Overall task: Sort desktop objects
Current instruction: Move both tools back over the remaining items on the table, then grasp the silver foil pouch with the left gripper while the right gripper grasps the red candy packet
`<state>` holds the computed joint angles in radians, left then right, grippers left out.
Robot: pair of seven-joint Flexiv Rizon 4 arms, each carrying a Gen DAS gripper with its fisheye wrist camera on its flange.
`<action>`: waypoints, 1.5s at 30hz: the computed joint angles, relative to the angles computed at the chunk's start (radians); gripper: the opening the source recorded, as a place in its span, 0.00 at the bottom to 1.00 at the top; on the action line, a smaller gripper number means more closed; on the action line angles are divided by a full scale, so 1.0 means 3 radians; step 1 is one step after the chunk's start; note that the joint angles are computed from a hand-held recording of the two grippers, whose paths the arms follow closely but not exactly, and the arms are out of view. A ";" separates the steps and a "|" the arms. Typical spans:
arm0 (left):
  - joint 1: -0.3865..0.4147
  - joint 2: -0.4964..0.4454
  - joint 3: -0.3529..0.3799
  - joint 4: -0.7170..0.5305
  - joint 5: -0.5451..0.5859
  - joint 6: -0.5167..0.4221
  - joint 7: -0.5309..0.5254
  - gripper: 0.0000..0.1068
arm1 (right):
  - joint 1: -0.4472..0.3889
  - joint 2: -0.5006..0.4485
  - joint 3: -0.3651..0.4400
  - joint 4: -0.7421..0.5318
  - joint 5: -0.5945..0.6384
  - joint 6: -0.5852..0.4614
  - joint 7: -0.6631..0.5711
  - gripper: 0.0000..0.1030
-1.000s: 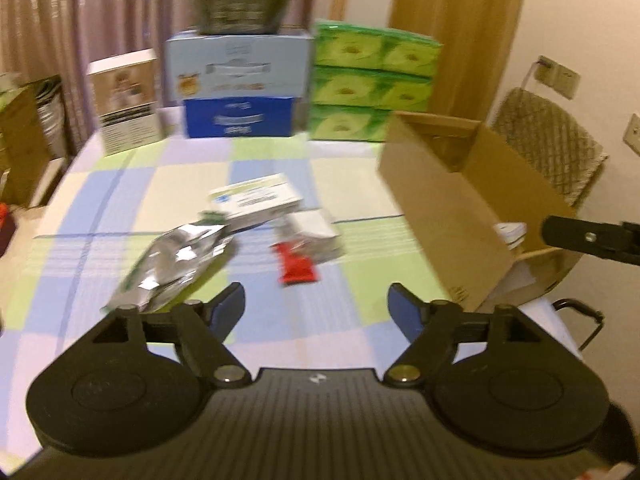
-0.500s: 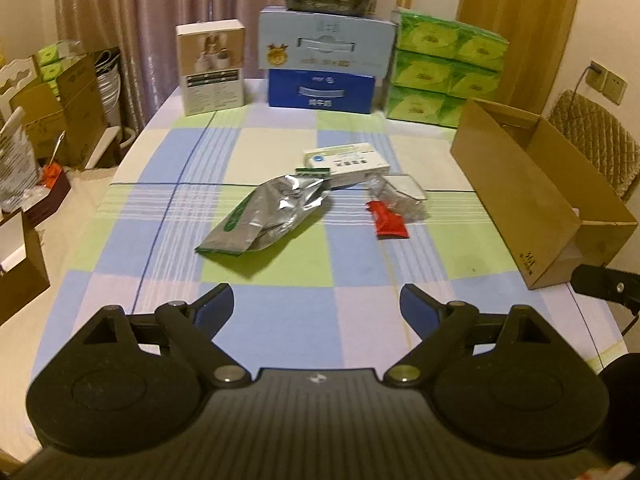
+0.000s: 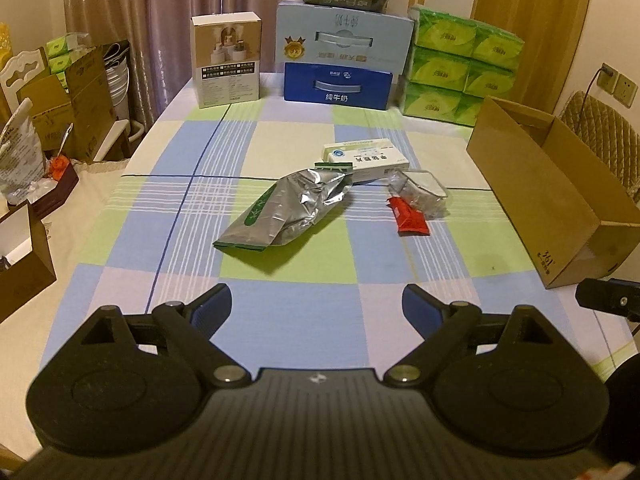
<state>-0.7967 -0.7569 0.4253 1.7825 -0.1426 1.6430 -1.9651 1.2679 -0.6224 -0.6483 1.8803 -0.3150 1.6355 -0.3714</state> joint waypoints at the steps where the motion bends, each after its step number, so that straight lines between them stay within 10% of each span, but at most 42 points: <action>1: 0.0002 -0.0010 0.0009 -0.0016 0.0012 -0.0017 0.0018 0.84 | -0.0020 -0.0006 0.0021 -0.0017 0.0000 -0.0007 -0.0004 0.98; 23: 0.0879 -0.0038 -0.0784 -0.0278 0.0280 -0.0238 0.0853 0.85 | -0.0800 -0.0229 0.0776 -0.0598 -0.0447 -0.0239 0.0056 0.98; 34: 0.1049 -0.0287 -0.0807 -0.0717 0.0380 -0.0460 0.1086 0.85 | -0.1283 -0.0723 0.1169 -0.1310 -0.0680 -0.0369 -0.0072 0.98; 45: 0.1275 -0.0699 -0.0943 -0.1410 0.0449 -0.0753 0.1402 0.85 | -0.1715 -0.1394 0.1707 -0.2301 -0.0619 -0.0777 -0.0445 0.66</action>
<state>-0.4141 -0.9667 0.1425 1.3595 -0.0078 1.4170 -1.5444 0.7534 -1.0406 -0.1363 1.1900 -0.5006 1.4023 -0.5049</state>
